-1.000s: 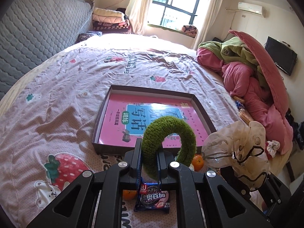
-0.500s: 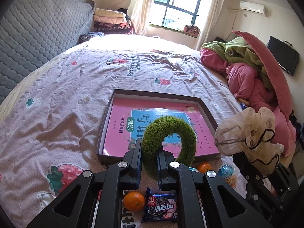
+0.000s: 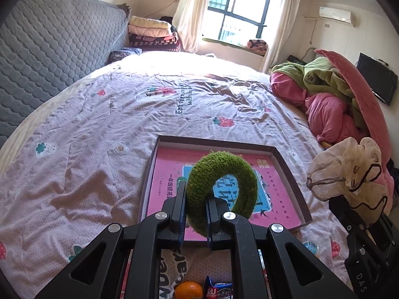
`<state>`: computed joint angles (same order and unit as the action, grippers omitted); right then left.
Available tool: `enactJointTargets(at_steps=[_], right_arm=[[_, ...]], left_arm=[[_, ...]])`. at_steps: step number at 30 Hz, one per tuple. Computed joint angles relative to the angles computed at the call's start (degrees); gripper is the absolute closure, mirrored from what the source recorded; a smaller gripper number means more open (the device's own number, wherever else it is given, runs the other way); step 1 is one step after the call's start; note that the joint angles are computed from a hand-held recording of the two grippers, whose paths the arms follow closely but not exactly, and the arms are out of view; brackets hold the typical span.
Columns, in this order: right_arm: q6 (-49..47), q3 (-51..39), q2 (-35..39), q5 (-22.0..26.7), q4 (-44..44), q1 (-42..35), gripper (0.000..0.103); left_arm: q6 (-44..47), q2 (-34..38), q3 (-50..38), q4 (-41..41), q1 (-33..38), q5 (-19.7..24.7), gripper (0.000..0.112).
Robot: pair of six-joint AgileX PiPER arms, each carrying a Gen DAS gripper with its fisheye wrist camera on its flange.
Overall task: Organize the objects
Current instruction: 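Carry green ring over the book tray while right tool carries mesh bag there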
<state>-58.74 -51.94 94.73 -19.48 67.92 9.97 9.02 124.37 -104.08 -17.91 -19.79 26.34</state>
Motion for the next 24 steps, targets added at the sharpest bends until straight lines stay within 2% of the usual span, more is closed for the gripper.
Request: enactJointTargets(at_steps=[9,15,24], right_arm=[[-0.67,-2.46,0.03,1.78,-1.77,-2.2,0.082],[-1.55,-4.03,0.92,2.92,-1.43,-3.24,0.082],[-10.17,-9.71,3.67,5.35,5.5,-5.18,0.082]], left_arm=[[-1.27,2.88,-6.4,0.58,-0.3,1.17,0.1],[-4.44,6.21,-13.11,3.47,-0.66,4.46,0.1],[-7.22,11.99,-23.41,5.39,-0.56,9.73,0.1]])
